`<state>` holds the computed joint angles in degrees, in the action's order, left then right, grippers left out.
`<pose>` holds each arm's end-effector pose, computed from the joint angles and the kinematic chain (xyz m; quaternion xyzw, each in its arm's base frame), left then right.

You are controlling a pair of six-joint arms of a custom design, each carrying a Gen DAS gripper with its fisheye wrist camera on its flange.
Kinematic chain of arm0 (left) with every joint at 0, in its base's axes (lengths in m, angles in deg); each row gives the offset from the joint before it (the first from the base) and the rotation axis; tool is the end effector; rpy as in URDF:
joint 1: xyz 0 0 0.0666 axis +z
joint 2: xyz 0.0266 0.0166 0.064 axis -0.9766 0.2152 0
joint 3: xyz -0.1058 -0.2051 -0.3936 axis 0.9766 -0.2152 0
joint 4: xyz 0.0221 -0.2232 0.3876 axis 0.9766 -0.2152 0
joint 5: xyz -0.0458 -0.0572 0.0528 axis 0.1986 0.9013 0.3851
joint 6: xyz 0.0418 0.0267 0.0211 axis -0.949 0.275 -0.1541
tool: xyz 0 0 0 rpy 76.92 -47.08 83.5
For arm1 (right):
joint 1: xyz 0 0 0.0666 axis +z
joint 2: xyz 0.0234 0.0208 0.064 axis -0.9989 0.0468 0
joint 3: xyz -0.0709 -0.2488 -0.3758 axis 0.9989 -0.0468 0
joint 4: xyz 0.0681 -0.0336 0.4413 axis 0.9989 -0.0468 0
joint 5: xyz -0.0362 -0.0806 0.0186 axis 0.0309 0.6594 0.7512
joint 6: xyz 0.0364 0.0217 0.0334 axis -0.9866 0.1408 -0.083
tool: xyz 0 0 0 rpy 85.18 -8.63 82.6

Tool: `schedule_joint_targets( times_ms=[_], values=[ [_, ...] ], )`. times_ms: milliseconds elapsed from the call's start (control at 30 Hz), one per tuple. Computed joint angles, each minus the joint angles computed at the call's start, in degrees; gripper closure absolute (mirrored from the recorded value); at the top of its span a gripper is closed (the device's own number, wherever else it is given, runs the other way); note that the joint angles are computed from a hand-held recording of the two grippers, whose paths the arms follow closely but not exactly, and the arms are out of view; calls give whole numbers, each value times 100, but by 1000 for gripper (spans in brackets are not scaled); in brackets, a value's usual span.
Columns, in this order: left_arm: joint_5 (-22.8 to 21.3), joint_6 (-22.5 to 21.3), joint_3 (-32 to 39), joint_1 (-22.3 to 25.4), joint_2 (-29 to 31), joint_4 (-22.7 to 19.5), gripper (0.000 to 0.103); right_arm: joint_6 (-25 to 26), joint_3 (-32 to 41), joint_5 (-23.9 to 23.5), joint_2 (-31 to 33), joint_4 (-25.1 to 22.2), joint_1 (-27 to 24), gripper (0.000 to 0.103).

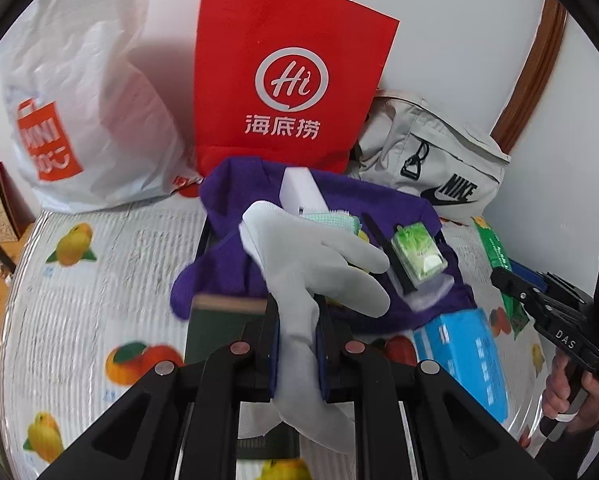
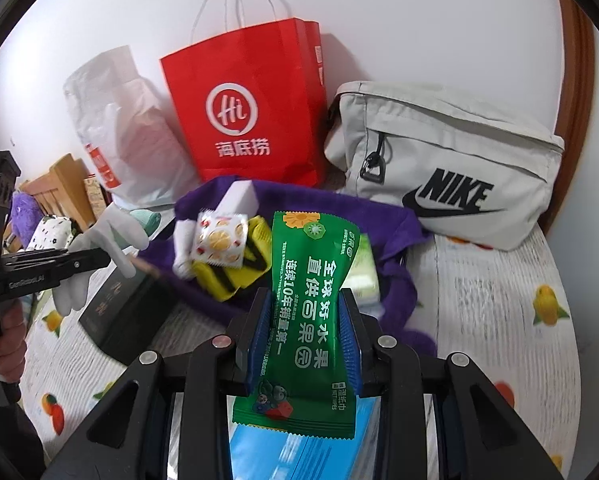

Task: Organize soft objects
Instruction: 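Carry the glove and green snack packet toward the purple towel with both grippers, then lay the glove on the towel with the left gripper while the right drops the snack packet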

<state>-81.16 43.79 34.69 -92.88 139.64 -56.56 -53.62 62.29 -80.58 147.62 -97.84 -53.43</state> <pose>0.4229 -0.1157 0.5983 -0.0317 0.9357 -0.0973 0.3376 0.4565 0.3045 0.5721 -0.1570 0.9085 0.1389 0.3615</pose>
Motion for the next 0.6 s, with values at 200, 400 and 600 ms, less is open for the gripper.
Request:
schedule_joint_targets(
  times_ms=[200, 400, 600],
  values=[
    [197, 16, 378, 144, 506, 60, 89, 181, 470, -89, 494, -143, -173, 70],
    [486, 37, 706, 281, 954, 105, 89, 203, 798, -211, 864, -296, -292, 69],
    [707, 171, 922, 376, 1304, 140, 89, 311, 1074, -241, 1171, -478, -377, 69]
  ],
)
